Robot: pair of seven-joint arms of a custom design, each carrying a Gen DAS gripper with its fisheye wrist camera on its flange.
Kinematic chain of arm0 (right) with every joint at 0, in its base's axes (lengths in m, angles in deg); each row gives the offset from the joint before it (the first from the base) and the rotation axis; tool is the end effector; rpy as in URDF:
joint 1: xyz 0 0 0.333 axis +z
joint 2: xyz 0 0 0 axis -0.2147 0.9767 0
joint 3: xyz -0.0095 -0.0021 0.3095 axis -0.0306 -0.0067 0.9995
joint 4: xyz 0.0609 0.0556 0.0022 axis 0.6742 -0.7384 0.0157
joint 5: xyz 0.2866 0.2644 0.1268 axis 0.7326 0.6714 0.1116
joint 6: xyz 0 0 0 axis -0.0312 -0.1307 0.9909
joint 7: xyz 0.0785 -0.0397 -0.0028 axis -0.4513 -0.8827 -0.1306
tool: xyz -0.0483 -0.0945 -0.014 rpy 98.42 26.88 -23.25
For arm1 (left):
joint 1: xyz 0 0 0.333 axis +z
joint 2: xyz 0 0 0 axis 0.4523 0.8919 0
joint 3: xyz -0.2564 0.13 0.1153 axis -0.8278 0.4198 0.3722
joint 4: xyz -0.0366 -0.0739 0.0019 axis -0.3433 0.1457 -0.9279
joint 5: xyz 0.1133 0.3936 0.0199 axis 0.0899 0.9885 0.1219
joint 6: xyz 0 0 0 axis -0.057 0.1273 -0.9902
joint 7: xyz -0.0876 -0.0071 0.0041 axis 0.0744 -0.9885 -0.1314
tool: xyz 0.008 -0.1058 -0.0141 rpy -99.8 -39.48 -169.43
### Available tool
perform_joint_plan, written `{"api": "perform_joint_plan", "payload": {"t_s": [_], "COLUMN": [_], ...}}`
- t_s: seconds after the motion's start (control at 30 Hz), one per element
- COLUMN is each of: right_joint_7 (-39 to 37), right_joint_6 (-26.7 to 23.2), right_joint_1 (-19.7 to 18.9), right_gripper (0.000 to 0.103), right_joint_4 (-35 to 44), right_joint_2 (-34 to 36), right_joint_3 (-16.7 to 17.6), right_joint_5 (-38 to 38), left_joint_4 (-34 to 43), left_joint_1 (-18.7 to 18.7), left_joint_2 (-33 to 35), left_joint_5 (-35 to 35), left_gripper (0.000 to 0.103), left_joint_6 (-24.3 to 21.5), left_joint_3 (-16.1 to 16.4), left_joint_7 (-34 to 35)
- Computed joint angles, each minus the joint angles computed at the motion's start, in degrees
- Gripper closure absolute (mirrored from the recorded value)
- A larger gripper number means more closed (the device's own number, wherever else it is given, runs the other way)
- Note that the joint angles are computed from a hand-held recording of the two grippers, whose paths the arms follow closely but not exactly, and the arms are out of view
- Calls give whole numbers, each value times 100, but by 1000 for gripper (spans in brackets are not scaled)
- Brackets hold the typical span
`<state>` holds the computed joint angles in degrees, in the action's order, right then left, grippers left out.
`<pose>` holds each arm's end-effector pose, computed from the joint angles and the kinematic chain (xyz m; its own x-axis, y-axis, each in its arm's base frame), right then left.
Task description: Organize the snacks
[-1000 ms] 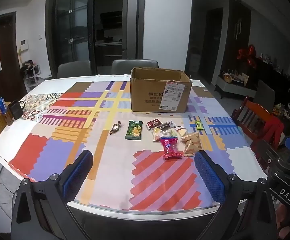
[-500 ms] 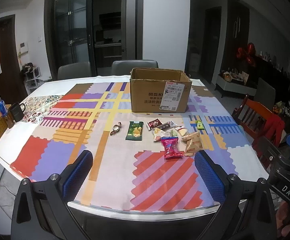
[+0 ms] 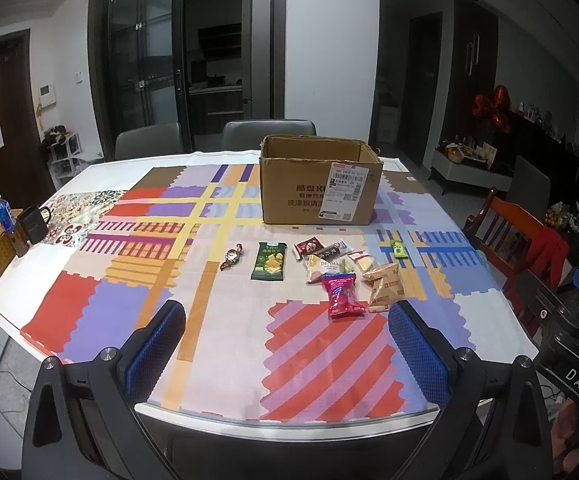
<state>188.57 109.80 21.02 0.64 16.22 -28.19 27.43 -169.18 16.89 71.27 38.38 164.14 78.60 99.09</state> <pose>0.5848 0.3837 0.5968 -0.2140 -0.9766 0.0192 -0.5044 0.0937 -0.8584 0.6042 -0.2296 0.6098 -0.1326 -0.9908 0.0277 -0.6166 0.0606 -0.7850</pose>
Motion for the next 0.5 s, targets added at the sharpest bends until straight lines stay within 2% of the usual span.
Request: {"api": "perform_joint_plan", "payload": {"t_s": [0.5], "right_joint_7": [26], "right_joint_6": [11], "right_joint_1": [0], "right_gripper": [0], "right_joint_4": [-10], "right_joint_2": [-6], "right_joint_3": [0], "right_joint_5": [-17], "left_joint_4": [6], "left_joint_1": [-14], "left_joint_2": [0], "left_joint_5": [41], "left_gripper": [0], "left_joint_6": [-12], "left_joint_3": [2], "left_joint_7": [-33]}}
